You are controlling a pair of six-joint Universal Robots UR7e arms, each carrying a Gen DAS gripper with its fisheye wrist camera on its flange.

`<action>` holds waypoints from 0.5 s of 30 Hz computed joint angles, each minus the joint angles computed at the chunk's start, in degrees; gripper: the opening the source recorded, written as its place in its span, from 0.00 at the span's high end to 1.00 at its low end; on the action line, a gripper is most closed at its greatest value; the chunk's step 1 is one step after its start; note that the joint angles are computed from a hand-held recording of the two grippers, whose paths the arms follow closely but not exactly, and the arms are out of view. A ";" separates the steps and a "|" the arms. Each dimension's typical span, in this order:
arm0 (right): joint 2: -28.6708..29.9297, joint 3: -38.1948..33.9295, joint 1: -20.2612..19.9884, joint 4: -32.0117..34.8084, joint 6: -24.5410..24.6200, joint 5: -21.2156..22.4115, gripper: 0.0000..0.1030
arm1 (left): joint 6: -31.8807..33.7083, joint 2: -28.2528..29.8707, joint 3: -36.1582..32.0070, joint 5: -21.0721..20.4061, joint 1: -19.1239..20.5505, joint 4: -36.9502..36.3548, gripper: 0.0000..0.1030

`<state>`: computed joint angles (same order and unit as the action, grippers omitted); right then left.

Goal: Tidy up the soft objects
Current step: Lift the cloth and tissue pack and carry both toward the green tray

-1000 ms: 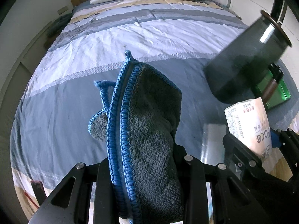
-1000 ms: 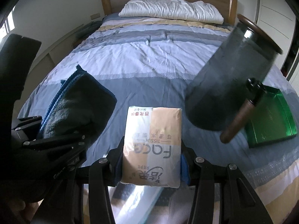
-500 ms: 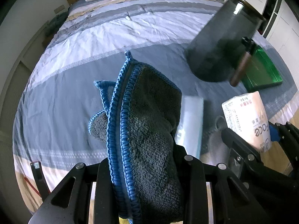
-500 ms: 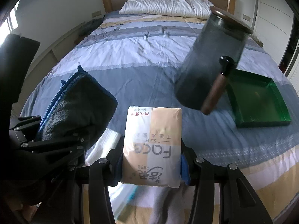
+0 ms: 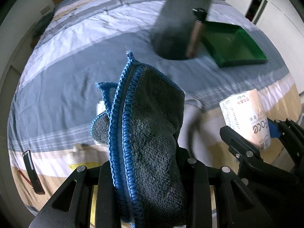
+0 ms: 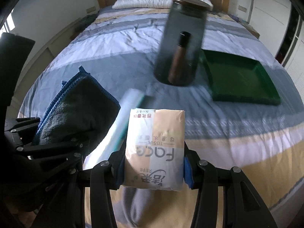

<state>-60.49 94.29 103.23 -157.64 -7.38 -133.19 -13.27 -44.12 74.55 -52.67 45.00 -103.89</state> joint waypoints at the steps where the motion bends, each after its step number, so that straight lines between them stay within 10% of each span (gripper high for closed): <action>1: -0.86 0.68 -0.01 0.36 0.48 -0.33 0.54 | -0.01 0.24 0.14 -0.57 -0.39 0.01 0.74; 15: -13.43 8.68 -0.76 6.02 8.48 -6.81 0.54 | 2.53 6.31 -1.36 -8.30 -5.65 -2.47 0.74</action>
<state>-73.91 102.97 102.47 -151.62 1.10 -140.00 -10.74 -37.81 73.20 -60.96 39.36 -106.36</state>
